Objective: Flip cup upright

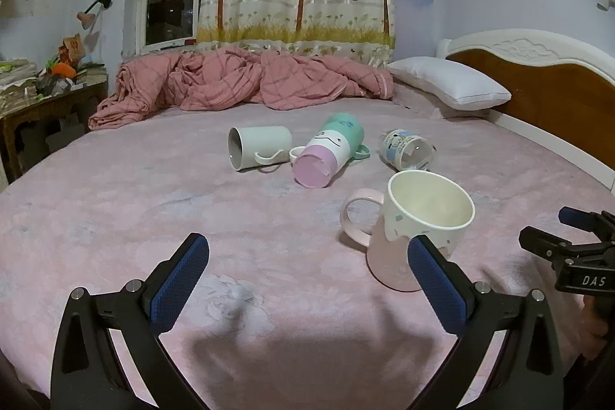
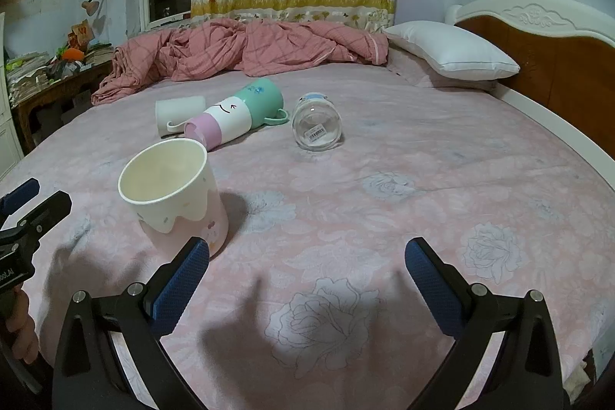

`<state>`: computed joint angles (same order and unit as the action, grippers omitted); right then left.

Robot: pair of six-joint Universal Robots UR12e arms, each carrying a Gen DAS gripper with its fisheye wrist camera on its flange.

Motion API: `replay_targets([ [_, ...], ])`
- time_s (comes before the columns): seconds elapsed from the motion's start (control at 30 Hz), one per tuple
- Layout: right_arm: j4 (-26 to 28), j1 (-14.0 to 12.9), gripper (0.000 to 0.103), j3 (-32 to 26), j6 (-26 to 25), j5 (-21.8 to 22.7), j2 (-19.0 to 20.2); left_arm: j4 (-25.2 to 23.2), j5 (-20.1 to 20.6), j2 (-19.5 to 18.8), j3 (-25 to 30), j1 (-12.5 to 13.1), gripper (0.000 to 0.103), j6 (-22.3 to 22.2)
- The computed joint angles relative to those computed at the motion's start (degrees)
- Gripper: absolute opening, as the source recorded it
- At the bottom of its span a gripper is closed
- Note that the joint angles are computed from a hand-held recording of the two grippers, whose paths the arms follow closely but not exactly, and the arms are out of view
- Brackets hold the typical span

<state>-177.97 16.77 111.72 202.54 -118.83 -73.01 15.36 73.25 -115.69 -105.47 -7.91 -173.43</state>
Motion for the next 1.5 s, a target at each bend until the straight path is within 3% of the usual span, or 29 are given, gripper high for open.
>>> replay_targets([
  [0.53,0.3,0.1,0.103,-0.3,-0.4,0.5,0.3,0.6,-2.5,0.2,-0.2,1.0,0.103,-1.4],
  [1.13,0.6,0.2,0.103,-0.4,-0.5,0.5,0.2,4.8,-0.9,0.0,-1.0,0.2,0.103,1.1],
  [1.5,0.6,0.3,0.103,-0.5,-0.5,0.4,0.3,3.2,-1.5,0.2,-0.9,0.3,0.103,0.6],
])
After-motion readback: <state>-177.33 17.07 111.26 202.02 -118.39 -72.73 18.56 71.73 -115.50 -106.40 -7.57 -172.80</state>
